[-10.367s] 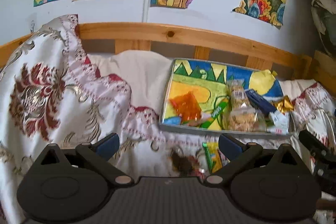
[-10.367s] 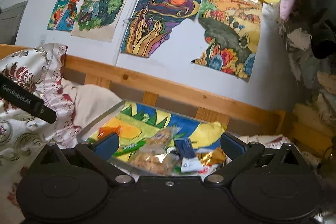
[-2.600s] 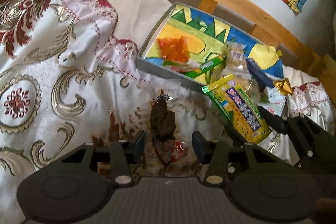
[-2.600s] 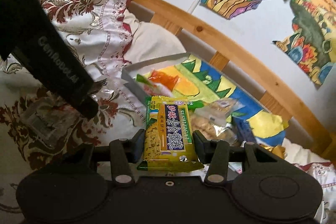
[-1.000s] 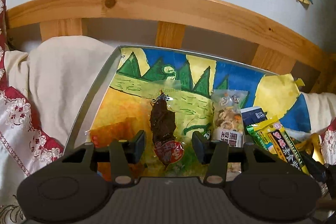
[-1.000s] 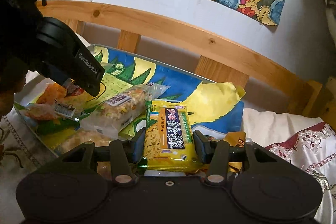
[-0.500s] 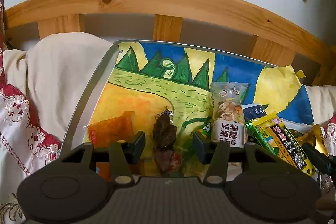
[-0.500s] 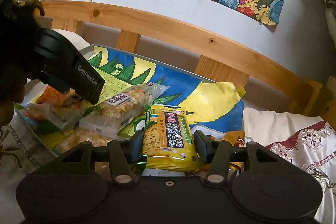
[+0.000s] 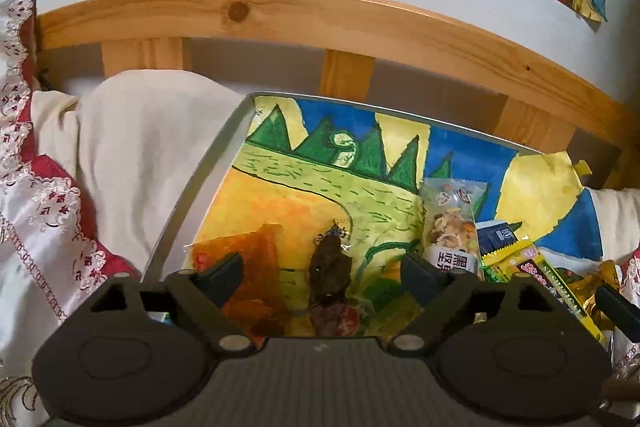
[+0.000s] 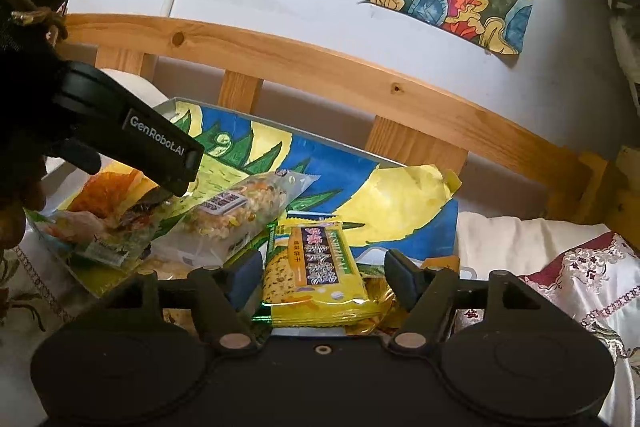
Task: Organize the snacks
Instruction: 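Open the left tool to drop the brown candy while the right tool releases the snack pack in the tray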
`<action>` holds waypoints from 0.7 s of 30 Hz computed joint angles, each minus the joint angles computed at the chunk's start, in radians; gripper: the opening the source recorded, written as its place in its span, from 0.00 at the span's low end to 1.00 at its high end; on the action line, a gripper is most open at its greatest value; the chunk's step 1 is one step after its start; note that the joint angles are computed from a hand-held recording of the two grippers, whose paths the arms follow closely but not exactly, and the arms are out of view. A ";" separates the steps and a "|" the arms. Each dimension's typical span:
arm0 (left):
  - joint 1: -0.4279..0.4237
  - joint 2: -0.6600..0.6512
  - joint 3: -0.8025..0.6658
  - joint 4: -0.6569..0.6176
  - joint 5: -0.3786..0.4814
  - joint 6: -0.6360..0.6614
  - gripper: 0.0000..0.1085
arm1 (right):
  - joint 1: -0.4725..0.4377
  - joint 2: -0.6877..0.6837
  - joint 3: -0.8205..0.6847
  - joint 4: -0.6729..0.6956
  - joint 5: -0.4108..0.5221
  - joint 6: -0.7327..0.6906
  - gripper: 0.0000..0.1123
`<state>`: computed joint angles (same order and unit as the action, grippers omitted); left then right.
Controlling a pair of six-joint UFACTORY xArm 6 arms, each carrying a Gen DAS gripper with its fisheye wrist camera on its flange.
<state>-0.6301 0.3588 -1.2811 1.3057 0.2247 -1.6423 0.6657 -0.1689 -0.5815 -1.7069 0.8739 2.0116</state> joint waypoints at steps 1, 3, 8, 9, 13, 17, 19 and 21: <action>0.000 -0.003 0.003 0.004 0.004 -0.005 0.85 | 0.002 -0.002 0.001 -0.001 0.004 0.003 0.64; 0.000 -0.010 0.007 0.016 0.009 -0.016 0.87 | 0.007 -0.005 0.003 -0.002 0.013 0.006 0.65; -0.004 -0.022 0.014 0.057 0.025 -0.050 0.90 | 0.014 -0.010 0.007 -0.004 0.027 0.016 0.67; -0.004 -0.023 0.015 0.062 0.027 -0.055 0.90 | 0.014 -0.010 0.008 -0.005 0.028 0.019 0.67; -0.005 -0.032 0.024 0.092 0.031 -0.084 0.92 | 0.017 -0.013 0.010 -0.008 0.031 0.031 0.71; -0.005 -0.053 0.047 0.139 0.040 -0.139 0.94 | 0.027 -0.017 0.012 -0.007 0.042 0.035 0.75; -0.003 -0.071 0.067 0.165 0.040 -0.170 0.94 | 0.039 -0.024 0.016 -0.001 0.055 0.034 0.78; 0.002 -0.097 0.095 0.197 0.034 -0.206 0.94 | 0.055 -0.034 0.022 0.007 0.073 0.031 0.80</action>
<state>-0.6283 0.2616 -1.1860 1.5026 0.2591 -1.8482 0.7211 -0.2027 -0.5600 -1.6994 0.9466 2.0430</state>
